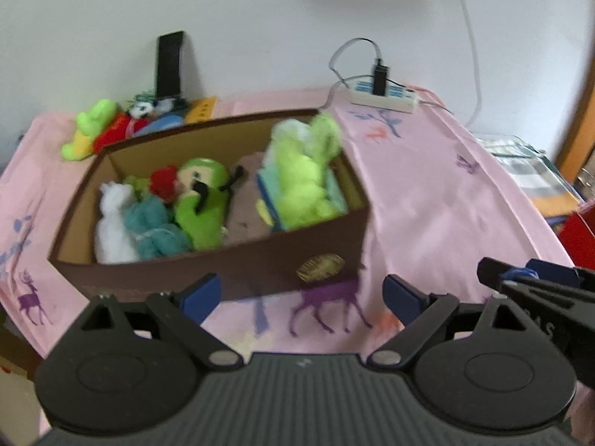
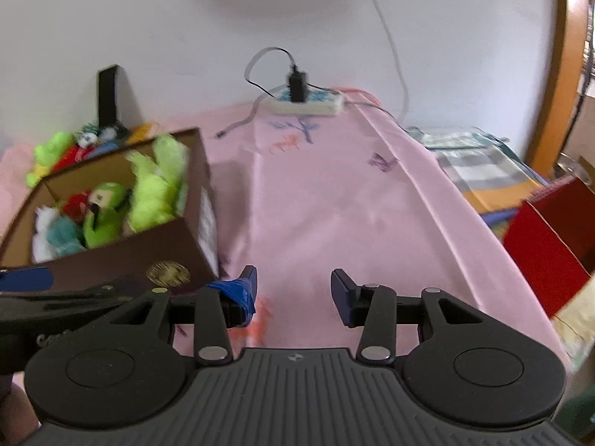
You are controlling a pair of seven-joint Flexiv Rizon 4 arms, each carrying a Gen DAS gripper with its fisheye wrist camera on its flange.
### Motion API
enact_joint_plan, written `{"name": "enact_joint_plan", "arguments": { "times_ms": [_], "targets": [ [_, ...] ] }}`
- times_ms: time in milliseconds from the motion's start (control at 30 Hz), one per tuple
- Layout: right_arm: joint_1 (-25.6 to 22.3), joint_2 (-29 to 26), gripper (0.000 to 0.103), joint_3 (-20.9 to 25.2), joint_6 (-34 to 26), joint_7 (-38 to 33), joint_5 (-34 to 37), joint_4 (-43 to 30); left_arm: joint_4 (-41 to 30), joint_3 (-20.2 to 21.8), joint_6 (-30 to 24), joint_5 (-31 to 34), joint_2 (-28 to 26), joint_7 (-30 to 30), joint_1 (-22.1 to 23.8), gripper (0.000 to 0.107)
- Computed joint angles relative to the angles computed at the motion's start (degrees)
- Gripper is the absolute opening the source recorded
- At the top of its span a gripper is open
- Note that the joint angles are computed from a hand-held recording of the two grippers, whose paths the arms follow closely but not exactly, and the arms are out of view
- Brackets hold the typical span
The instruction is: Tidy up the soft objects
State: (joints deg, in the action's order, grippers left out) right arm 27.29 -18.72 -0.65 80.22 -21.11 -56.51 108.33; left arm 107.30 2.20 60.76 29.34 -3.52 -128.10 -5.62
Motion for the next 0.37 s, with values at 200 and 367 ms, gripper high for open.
{"name": "enact_joint_plan", "arguments": {
  "times_ms": [200,367],
  "targets": [
    [1.6,-2.5,0.028,0.1,1.4,-2.7,3.0,-3.0,-1.4,0.9,-0.5,2.3,-0.1,-1.0,1.0,0.093],
    [3.4,-2.9,0.028,-1.6,1.8,-1.4,2.0,-3.9,-2.3,1.3,-0.2,6.8,0.4,-6.1,1.3,0.092]
  ]
}}
